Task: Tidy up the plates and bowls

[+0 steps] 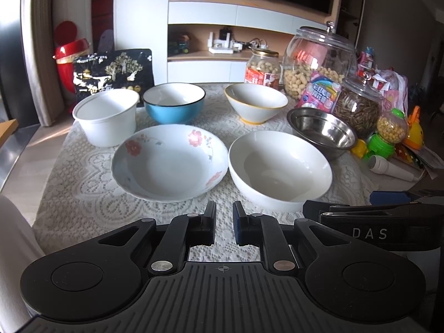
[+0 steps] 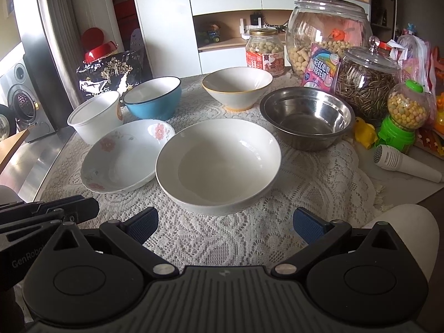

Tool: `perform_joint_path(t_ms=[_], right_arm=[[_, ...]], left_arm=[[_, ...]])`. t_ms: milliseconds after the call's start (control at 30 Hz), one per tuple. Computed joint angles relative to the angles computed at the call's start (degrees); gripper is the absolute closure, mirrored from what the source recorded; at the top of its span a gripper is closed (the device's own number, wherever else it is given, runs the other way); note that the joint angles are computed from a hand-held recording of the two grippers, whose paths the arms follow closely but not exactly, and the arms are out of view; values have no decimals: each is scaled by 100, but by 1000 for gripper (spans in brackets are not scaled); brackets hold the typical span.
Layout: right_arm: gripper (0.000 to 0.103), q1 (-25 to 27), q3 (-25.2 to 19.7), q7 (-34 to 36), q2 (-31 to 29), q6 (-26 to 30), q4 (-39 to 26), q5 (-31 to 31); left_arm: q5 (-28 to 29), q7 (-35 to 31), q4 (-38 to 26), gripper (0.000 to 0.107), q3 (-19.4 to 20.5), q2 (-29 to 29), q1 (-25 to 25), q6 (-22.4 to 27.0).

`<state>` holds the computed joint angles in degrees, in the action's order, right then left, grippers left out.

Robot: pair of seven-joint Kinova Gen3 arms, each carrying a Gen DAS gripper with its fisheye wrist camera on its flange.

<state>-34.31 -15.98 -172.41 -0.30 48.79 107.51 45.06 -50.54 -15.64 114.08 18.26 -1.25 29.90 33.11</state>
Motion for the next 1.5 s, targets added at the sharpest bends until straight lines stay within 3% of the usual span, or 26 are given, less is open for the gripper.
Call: perform_joint_path(t_ms=[567, 1500], right_arm=[[0, -2, 15, 50, 16, -24, -8, -72], [0, 56, 58, 74, 40, -188, 37, -182]], left_arm=[[304, -429, -23, 92, -21, 10, -8, -84], [282, -388, -24, 93, -40, 76, 40, -76]])
